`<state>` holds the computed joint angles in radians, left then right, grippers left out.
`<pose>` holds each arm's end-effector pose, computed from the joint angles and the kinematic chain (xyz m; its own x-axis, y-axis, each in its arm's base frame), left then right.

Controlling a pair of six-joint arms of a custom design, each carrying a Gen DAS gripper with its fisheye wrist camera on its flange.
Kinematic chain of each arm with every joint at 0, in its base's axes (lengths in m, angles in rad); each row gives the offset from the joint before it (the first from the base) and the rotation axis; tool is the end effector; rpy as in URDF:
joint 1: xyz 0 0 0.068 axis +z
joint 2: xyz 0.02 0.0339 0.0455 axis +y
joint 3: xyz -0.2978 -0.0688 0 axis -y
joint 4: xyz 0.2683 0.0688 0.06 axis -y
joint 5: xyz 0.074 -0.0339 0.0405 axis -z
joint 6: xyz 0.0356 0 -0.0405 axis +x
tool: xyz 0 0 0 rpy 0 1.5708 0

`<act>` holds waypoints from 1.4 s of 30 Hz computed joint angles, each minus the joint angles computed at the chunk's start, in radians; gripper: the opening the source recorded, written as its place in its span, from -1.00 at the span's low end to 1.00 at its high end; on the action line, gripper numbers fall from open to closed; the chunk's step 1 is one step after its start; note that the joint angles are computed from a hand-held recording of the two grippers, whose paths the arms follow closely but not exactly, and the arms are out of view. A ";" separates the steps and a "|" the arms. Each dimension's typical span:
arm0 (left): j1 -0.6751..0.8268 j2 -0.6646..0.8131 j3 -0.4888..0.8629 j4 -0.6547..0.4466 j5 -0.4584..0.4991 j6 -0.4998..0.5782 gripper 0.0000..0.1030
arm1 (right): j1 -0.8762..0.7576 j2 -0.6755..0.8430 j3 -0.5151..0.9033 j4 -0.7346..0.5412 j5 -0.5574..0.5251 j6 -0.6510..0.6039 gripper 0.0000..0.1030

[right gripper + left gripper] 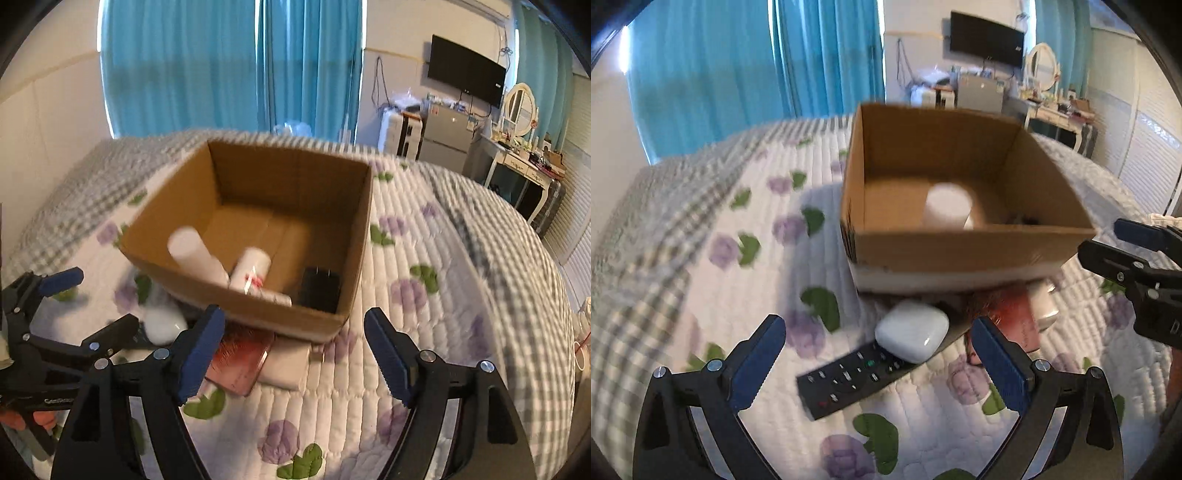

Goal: Organize rigid objects
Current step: 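Grasp the white earbuds case with the left tool while the right grasps the red booklet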

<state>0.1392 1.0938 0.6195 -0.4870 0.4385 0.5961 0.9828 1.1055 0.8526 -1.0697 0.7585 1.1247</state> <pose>0.2102 0.0142 0.2218 -0.6074 0.4282 -0.6692 0.5511 0.8338 0.0333 0.1234 0.1409 0.2738 -0.6923 0.1421 -0.7075 0.2649 0.9620 -0.0661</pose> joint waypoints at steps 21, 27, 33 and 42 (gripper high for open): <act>-0.082 0.071 -0.090 0.081 -0.051 0.001 0.13 | -0.043 0.060 -0.083 0.104 -0.148 0.014 0.51; 0.117 -0.066 -0.078 -0.082 0.065 0.123 0.13 | -0.097 0.009 -0.165 0.254 -0.318 -0.006 0.39; 0.252 -0.054 -0.054 -0.130 0.134 0.163 0.13 | -0.188 -0.001 -0.242 0.438 -0.471 -0.031 -0.16; 0.186 -0.027 -0.028 -0.115 0.089 0.101 0.13 | -0.110 0.124 -0.136 0.405 -0.343 -0.037 -0.35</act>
<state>0.3250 1.0669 0.5919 -0.6021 0.5272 0.6969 0.8730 1.2295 0.7162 -0.6647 0.4152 1.0877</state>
